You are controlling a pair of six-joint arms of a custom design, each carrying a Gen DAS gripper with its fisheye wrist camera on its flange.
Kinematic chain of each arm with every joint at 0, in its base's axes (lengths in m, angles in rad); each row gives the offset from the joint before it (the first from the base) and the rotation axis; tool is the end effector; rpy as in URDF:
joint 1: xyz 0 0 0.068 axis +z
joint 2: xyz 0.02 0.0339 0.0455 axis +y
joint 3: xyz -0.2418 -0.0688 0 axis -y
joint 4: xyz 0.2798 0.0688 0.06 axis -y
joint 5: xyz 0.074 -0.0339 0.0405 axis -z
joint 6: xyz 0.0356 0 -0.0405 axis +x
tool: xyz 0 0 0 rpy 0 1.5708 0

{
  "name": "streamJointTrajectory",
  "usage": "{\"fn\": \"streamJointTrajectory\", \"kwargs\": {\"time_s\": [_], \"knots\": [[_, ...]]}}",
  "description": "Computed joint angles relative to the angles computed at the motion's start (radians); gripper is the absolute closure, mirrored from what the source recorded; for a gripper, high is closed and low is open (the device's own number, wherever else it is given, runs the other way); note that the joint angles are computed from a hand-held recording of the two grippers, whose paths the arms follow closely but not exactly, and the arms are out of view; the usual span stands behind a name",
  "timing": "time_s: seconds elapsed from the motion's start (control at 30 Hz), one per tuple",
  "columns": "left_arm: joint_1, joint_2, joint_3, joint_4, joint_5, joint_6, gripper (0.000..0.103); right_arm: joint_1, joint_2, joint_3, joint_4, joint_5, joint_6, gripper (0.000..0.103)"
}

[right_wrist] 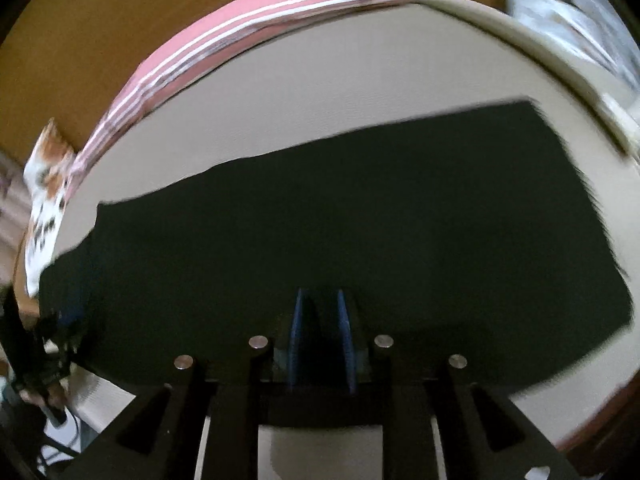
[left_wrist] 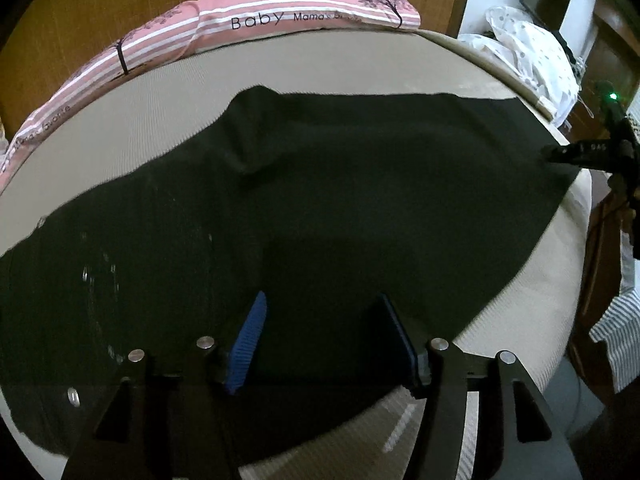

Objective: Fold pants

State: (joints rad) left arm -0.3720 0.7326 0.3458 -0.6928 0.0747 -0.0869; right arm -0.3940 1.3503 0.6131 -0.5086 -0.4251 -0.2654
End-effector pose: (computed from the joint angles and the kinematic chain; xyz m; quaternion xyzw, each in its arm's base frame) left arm 0.1608 -0.0656 0.1287 0.1467 0.9582 -0.0905 0.2284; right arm 0.2352 -0.0819 0.1049 0.0279 0.9648 0.1458 0.2170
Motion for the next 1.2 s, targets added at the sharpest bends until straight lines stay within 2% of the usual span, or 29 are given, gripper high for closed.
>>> {"fn": "streamJointTrajectory", "kwargs": {"time_s": [0.2, 0.27, 0.43, 0.53, 0.6, 0.87, 0.97, 1.07, 1.1, 1.2], "knots": [[-0.016, -0.129, -0.035, -0.091, 0.005, -0.084, 0.043, -0.353, 0.023, 0.044, -0.109, -0.13, -0.091, 0.079], [-0.024, -0.143, -0.034, -0.102, -0.006, -0.113, 0.043, -0.469, 0.072, 0.076, -0.137, -0.169, -0.119, 0.078], [-0.084, -0.149, -0.014, -0.099, -0.036, -0.185, 0.043, -0.642, 0.219, 0.169, -0.19, -0.243, -0.165, 0.078], [-0.158, -0.111, 0.013, -0.059, -0.076, -0.223, 0.043, -0.669, 0.263, 0.192, -0.174, -0.252, -0.164, 0.077], [-0.178, -0.055, 0.031, -0.02, -0.066, -0.232, 0.043, -0.684, 0.293, 0.204, -0.162, -0.268, -0.157, 0.077], [-0.296, 0.164, 0.076, 0.124, -0.081, -0.285, 0.043, -0.658, 0.408, 0.262, -0.033, -0.348, -0.035, 0.079], [-0.31, 0.175, 0.061, 0.156, -0.093, -0.317, 0.043, -0.655, 0.422, 0.266, 0.002, -0.364, 0.01, 0.08], [-0.299, 0.166, 0.051, 0.166, -0.082, -0.315, 0.043, -0.649, 0.413, 0.253, 0.026, -0.353, 0.008, 0.088], [-0.3, 0.169, 0.05, 0.171, -0.084, -0.315, 0.043, -0.647, 0.415, 0.258, 0.013, -0.348, -0.002, 0.092], [-0.304, 0.172, 0.039, 0.195, -0.094, -0.318, 0.042, -0.646, 0.384, 0.256, -0.027, -0.373, 0.003, 0.094]]}}
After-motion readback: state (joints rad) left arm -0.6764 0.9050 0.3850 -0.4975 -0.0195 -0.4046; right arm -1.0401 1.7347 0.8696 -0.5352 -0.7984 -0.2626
